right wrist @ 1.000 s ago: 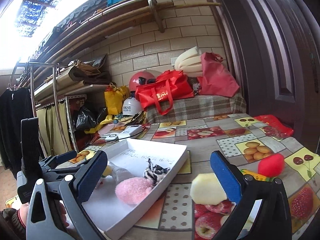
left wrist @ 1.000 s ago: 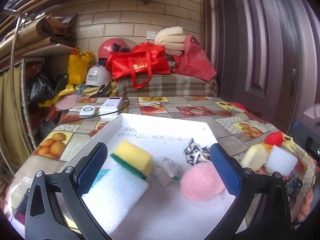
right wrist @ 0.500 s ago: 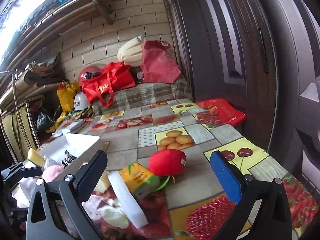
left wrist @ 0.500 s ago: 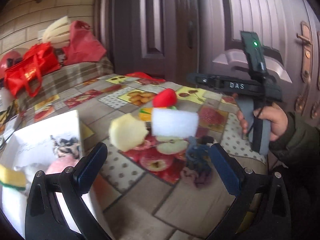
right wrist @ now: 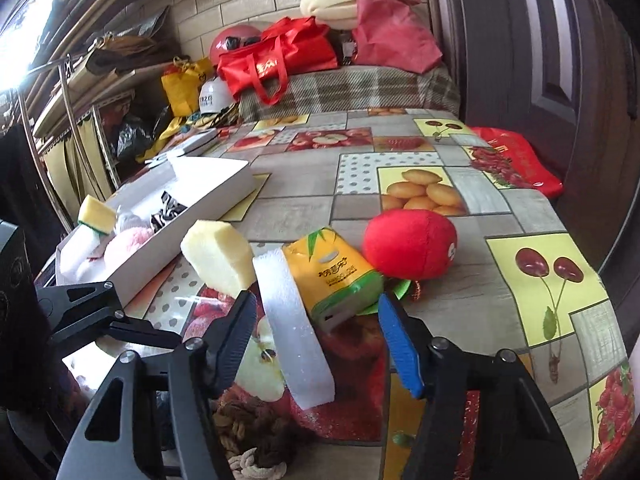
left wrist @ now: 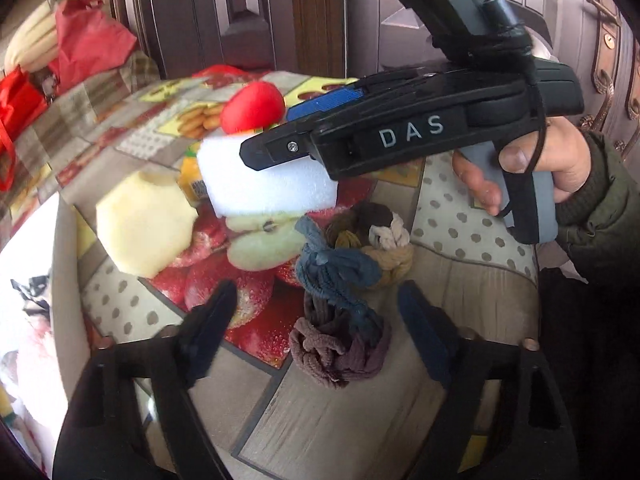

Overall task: Organize soft objects
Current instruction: 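Grasp the knotted hair ties with the left tool while the right tool grasps the white foam strip, then carry the hair ties and foam strip over the white box with both tools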

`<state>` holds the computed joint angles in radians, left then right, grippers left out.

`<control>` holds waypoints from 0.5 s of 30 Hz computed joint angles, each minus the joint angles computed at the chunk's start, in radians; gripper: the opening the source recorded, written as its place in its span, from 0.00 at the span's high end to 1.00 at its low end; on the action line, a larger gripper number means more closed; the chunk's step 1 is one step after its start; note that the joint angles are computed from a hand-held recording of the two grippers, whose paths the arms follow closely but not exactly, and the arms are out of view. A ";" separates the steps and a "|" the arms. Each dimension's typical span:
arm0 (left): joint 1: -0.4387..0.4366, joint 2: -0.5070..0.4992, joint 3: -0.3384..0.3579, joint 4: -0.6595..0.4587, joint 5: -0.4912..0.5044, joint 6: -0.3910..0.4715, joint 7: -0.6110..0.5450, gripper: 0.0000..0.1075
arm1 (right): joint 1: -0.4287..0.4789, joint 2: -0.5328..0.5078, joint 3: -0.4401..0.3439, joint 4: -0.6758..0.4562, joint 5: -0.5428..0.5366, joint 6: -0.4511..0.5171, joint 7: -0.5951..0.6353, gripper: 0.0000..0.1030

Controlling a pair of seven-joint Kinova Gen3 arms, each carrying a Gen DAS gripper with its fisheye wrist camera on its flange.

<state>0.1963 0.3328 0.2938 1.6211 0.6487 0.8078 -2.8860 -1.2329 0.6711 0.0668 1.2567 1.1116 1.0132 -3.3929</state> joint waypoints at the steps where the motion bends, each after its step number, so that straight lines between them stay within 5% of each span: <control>1: 0.031 0.005 -0.029 -0.009 -0.014 0.006 0.017 0.46 | 0.023 0.006 -0.030 -0.022 -0.016 0.006 0.041 0.41; 2: 0.063 0.010 -0.068 -0.020 -0.011 0.025 0.018 0.62 | 0.057 0.011 -0.077 -0.042 -0.025 0.015 0.076 0.44; 4: 0.099 0.004 -0.131 -0.010 0.043 0.032 -0.027 0.73 | 0.131 0.012 -0.169 -0.043 -0.023 -0.015 0.099 0.74; 7: 0.043 -0.018 -0.107 0.052 0.165 -0.006 -0.145 0.77 | 0.167 0.003 -0.256 -0.005 0.076 0.004 0.015 0.81; 12: -0.188 -0.063 0.070 0.153 0.369 -0.061 -0.291 0.77 | -0.013 -0.002 -0.096 0.062 0.190 0.118 -0.188 0.81; 15: -0.327 -0.084 0.169 0.207 0.491 -0.087 -0.371 0.77 | -0.066 0.010 -0.091 0.094 0.292 0.233 -0.310 0.81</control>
